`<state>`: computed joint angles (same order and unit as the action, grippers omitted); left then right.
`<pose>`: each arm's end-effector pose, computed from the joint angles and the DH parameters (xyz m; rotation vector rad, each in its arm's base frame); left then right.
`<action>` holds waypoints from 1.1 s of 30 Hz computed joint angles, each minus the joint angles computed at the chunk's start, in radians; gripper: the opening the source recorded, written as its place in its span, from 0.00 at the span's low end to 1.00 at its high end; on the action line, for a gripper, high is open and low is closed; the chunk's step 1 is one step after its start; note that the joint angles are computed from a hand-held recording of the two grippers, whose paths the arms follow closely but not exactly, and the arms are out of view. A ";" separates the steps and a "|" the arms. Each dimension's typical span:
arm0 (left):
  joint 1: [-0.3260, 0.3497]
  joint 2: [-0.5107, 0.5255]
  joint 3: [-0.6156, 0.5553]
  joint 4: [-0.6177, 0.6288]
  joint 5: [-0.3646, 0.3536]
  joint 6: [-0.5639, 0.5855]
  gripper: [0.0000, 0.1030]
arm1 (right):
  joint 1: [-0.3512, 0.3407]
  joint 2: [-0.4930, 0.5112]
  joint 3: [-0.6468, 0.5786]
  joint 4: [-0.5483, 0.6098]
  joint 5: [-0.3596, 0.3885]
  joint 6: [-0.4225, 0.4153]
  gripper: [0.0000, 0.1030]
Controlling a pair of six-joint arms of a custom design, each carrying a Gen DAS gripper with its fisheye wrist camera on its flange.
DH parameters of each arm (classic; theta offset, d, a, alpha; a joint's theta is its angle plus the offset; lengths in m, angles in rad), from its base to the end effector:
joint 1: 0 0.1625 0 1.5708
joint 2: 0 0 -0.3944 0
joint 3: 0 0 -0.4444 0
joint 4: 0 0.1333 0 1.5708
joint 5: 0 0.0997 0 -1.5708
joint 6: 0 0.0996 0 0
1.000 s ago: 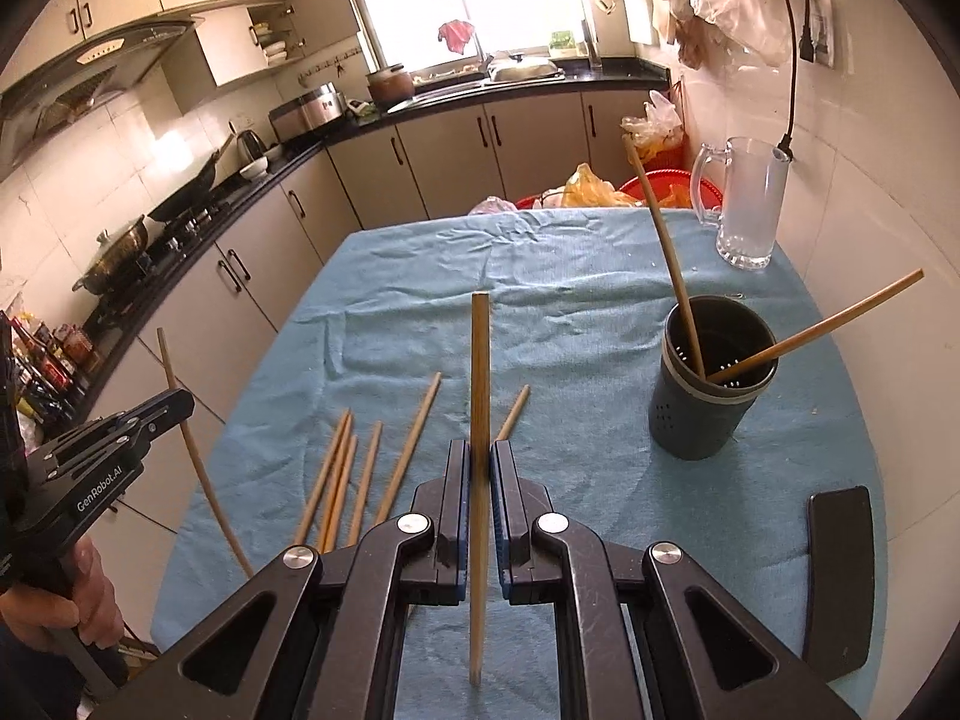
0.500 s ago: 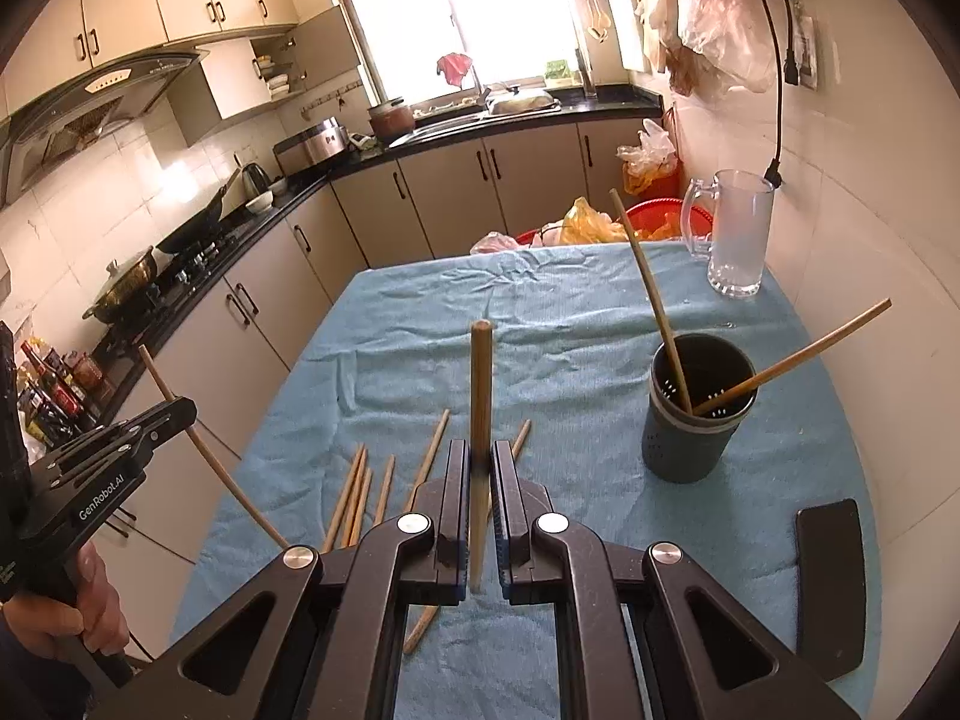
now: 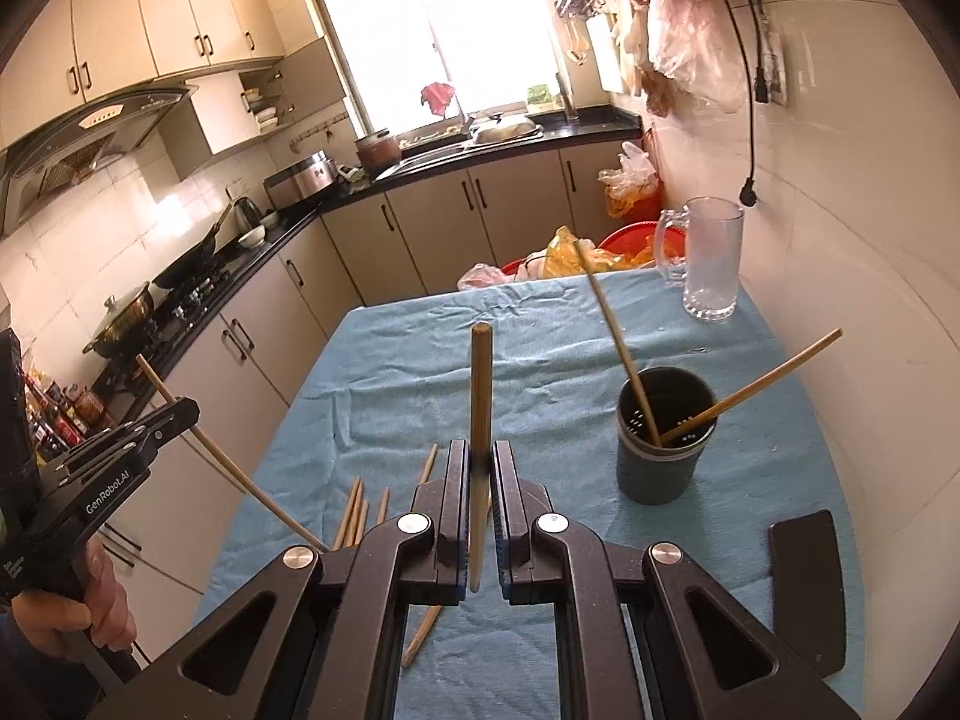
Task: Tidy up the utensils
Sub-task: 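Lift the chopstick upright with the right tool toward the holder cup, then lower the chopstick into the holder cup and open the right tool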
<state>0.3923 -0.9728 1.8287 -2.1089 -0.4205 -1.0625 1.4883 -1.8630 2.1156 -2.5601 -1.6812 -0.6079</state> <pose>-0.4644 -0.4348 0.0831 0.3464 2.1262 -1.1011 0.0842 -0.4656 0.4228 0.6328 -2.5704 0.9117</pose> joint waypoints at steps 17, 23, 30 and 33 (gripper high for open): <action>0.012 0.091 -0.083 -0.197 -0.046 0.220 0.06 | -0.062 -0.057 -0.038 0.002 0.026 0.066 0.07; 0.020 0.131 -0.131 -0.269 -0.079 0.304 0.06 | -0.094 -0.069 -0.061 0.003 0.046 0.084 0.07; 0.036 0.202 -0.231 -0.376 -0.140 0.429 0.06 | -0.121 -0.061 -0.106 0.009 0.074 0.120 0.07; 0.045 0.236 -0.288 -0.416 -0.167 0.480 0.06 | -0.135 -0.053 -0.137 0.021 0.095 0.138 0.07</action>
